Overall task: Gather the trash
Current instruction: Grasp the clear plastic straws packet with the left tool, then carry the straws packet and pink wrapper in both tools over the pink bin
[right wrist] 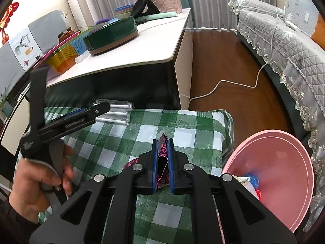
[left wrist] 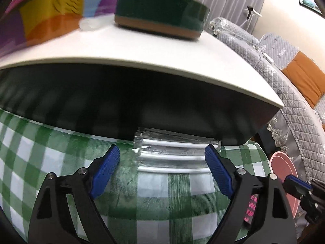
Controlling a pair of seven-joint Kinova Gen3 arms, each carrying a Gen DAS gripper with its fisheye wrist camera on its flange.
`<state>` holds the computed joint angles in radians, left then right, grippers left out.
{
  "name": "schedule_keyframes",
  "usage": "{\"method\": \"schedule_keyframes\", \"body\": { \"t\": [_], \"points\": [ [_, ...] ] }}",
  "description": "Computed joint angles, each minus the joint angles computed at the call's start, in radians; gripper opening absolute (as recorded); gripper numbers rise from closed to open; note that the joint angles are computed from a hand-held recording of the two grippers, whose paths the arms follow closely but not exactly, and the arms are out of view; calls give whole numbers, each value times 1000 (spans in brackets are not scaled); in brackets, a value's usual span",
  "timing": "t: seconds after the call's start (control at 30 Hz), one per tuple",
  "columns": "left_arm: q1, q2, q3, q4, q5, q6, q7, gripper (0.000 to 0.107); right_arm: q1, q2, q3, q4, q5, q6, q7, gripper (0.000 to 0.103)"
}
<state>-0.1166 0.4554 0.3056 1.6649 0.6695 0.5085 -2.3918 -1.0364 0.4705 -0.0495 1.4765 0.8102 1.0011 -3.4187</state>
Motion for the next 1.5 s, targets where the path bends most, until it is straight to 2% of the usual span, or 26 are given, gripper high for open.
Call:
{"method": "schedule_keyframes", "body": {
  "t": [0.1,0.2,0.3,0.37,0.5,0.63,0.7,0.77,0.83,1.13,1.5],
  "points": [
    [48,13,-45,-32,-61,15,67,83,1,-6,-2,9,1,-6,-2,10],
    [52,33,-44,-60,-93,48,82,83,4,-6,-6,10,-2,-8,7,10],
    [24,34,-16,-52,-75,48,57,80,8,-4,-7,5,-10,-12,18,10],
    [5,34,-4,-49,-57,64,40,70,7,-4,-6,1,-11,-9,24,10],
    [-16,21,3,-32,-30,88,-9,57,-5,-7,-3,-8,-3,7,25,10],
    [-34,-1,7,-7,11,122,-77,29,-18,-13,-5,-14,7,32,21,10],
    [-36,-20,0,9,31,132,-108,25,-25,-17,-8,-15,13,46,13,9],
    [-49,-41,-3,21,60,161,-150,11,-32,-21,-12,-15,17,60,4,9],
    [-52,-61,-17,30,87,188,-181,7,-40,-25,-16,-15,23,75,-7,9],
    [-26,-196,-107,104,179,253,-279,3,-78,-37,-34,-37,61,161,-34,9],
    [49,-356,-205,193,201,259,-351,1,-144,-74,-69,-44,145,310,-105,9]
  ]
}}
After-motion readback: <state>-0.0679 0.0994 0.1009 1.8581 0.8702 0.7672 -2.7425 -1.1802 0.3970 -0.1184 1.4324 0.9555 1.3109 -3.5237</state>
